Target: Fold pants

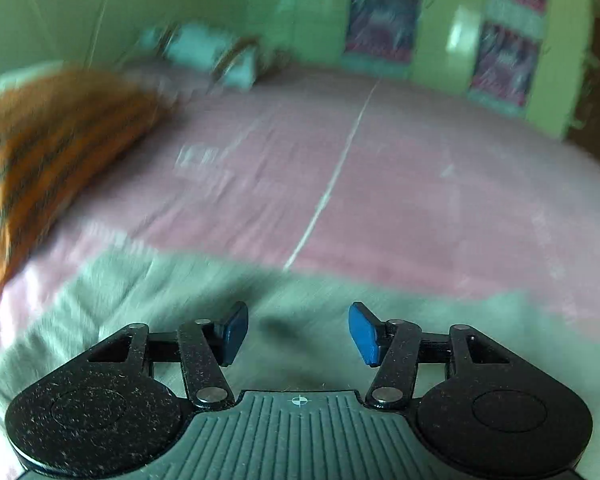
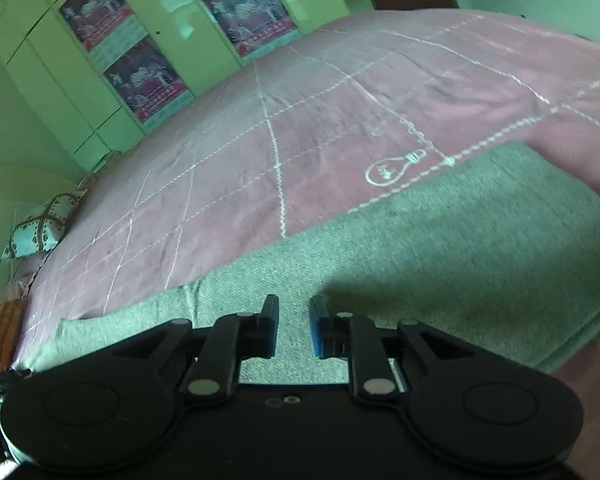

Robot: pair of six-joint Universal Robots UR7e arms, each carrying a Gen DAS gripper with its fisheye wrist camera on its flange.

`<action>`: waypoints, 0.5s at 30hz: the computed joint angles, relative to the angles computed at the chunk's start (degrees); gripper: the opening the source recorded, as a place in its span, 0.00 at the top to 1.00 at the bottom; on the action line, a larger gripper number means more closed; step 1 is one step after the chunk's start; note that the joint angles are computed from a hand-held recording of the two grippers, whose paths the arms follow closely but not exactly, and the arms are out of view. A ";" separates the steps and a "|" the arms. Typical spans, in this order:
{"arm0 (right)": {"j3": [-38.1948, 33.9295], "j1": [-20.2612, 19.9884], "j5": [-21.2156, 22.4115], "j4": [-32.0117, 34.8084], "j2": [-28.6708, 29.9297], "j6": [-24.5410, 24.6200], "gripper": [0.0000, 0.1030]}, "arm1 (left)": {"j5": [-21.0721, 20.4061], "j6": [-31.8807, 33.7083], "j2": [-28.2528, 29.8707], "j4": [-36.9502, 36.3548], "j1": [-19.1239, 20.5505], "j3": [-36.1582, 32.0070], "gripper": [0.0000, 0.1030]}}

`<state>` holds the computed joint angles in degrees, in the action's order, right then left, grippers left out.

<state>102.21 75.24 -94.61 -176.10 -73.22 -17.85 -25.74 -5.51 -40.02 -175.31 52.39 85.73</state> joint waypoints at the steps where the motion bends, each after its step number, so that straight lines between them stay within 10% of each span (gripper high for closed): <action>1: 0.35 -0.32 0.91 -0.45 -0.17 -0.01 0.91 | -3.37 1.56 0.54 -1.64 -0.55 -0.58 0.46; 6: 0.78 -0.39 1.11 -1.32 0.20 2.22 0.91 | -16.81 0.63 8.19 5.64 -1.29 -9.08 0.46; 8: 1.12 -0.36 1.31 -0.96 -0.14 1.78 0.91 | -10.27 1.00 13.29 12.44 -0.85 -14.78 0.45; 11: 0.80 -0.73 0.59 -0.77 -0.55 2.12 0.90 | -5.27 -1.08 14.74 11.71 0.10 -16.16 0.04; 15: -0.54 -0.37 -2.07 -2.36 -0.17 -0.31 0.90 | -0.57 -1.99 13.08 9.03 -2.33 -13.77 0.05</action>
